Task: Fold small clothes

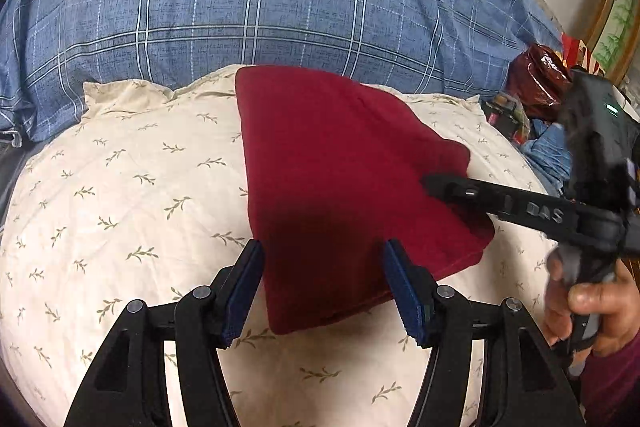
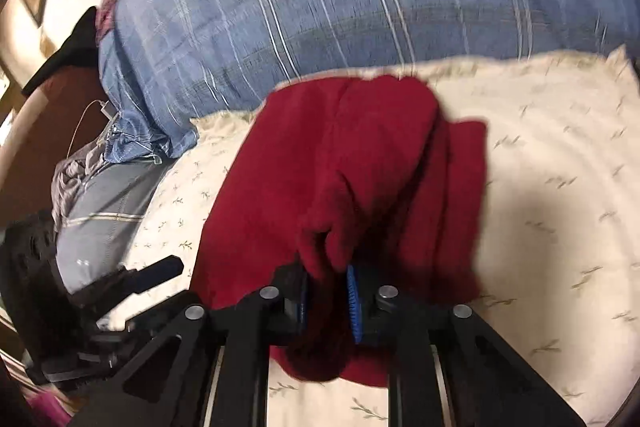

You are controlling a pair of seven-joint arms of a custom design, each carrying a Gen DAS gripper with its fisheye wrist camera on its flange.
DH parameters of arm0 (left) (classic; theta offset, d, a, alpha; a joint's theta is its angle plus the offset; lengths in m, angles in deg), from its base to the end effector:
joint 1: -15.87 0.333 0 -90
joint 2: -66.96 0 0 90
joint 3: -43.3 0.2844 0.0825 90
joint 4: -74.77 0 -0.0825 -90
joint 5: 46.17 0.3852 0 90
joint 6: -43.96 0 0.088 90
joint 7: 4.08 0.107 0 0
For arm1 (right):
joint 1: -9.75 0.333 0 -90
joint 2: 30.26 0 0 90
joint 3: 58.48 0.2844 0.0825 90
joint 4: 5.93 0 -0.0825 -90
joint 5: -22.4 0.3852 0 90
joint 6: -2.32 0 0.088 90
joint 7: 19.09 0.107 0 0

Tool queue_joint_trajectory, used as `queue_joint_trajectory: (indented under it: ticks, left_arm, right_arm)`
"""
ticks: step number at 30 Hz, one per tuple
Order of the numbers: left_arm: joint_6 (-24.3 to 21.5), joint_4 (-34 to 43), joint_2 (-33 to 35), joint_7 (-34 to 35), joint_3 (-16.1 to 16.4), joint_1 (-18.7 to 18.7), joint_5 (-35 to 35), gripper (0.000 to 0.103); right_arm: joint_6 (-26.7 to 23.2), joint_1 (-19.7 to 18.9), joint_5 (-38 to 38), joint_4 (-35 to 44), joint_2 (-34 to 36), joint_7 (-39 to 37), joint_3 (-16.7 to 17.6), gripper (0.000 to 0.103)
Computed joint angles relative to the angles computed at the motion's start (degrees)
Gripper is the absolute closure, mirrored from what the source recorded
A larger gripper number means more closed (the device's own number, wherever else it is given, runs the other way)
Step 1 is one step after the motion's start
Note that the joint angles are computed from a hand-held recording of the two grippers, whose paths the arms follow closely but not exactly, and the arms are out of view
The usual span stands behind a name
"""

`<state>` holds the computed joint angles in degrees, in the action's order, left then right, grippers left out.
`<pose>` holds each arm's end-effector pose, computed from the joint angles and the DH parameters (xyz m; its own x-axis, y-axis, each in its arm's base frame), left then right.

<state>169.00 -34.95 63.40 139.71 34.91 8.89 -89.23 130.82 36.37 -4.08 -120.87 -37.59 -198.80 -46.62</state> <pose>0.5506 -0.1793 0.5302 -0.7929 -0.5602 0.2398 -0.5665 0.5327 -0.6288 0.4435 0.3411 0.5208 -0.5437 -0.7888 -0.2867 -0.6526 0.6122 -0.4465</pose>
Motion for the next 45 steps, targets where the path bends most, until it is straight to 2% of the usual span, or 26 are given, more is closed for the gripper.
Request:
queue_joint_trajectory:
  ticks: [3, 5, 9, 14, 17, 24, 26, 30, 32, 34, 38, 42, 45]
  left_arm:
    - [1.81, 1.71, 2.05, 0.38, -0.23, -0.08, -0.23, 0.042]
    - [2.25, 2.29, 3.34, -1.26, -0.60, -0.09, 0.94, 0.042]
    - [2.48, 2.95, 5.54, -4.49, -1.49, -0.30, 4.06, 0.042]
    - [4.80, 3.72, 6.54, -4.99, -1.95, -0.26, 4.44, 0.042]
    - [6.57, 4.13, 7.12, -6.50, -2.30, -0.43, 4.88, 0.042]
    - [10.78, 2.42, 7.06, -8.02, -3.09, -1.42, 6.57, 0.036]
    - [11.32, 2.27, 7.09, -8.07, -3.15, -1.56, 6.88, 0.034]
    - [12.85, 1.81, 7.25, -7.09, -3.45, -1.94, 7.02, 0.029]
    - [12.66, 2.03, 7.53, -6.53, -3.46, -1.92, 6.61, 0.028]
    - [12.31, 2.44, 7.99, -6.31, -3.52, -1.92, 6.49, 0.027]
    - [13.03, 2.22, 8.08, -6.35, -3.65, -1.99, 6.38, 0.025]
    - [13.31, 1.88, 7.69, -6.59, -3.60, -2.00, 6.87, 0.025]
    - [13.55, 1.46, 7.38, -6.76, -3.59, -2.13, 7.34, 0.025]
  right_arm:
    - [-4.73, 1.08, -3.19, 2.54, 0.81, -0.48, 1.56, 0.093]
    - [-6.44, 1.60, -1.51, 2.30, 1.73, -1.19, 1.26, 0.093]
    - [-1.73, 1.59, 1.24, -2.21, -0.13, 2.00, 0.34, 0.093]
    - [-3.44, 0.74, -0.73, -3.19, -4.64, 9.04, 1.57, 0.071]
    - [-8.07, 0.16, -4.71, 1.05, -3.30, 9.24, 2.62, 0.071]
    - [-6.02, -0.24, -7.12, 6.81, 4.23, 2.88, -0.06, 0.071]
    - [-4.43, -0.58, -6.38, 6.10, 5.08, 2.27, -1.18, 0.071]
    - [-6.46, -0.75, -5.58, 4.21, 5.35, 3.39, -1.96, 0.074]
    - [-5.03, -0.89, -4.29, 1.64, 4.49, 3.90, -2.22, 0.077]
    - [-3.61, -0.85, -6.63, -1.15, 2.97, 6.19, -1.73, 0.077]
    - [-4.98, -0.73, -5.61, -0.87, 2.50, 6.54, -1.29, 0.077]
    - [-6.66, -0.32, -4.20, -0.02, 1.60, 7.60, -0.62, 0.073]
    - [-9.02, 0.29, -4.90, 1.81, 2.01, 8.36, 0.19, 0.062]
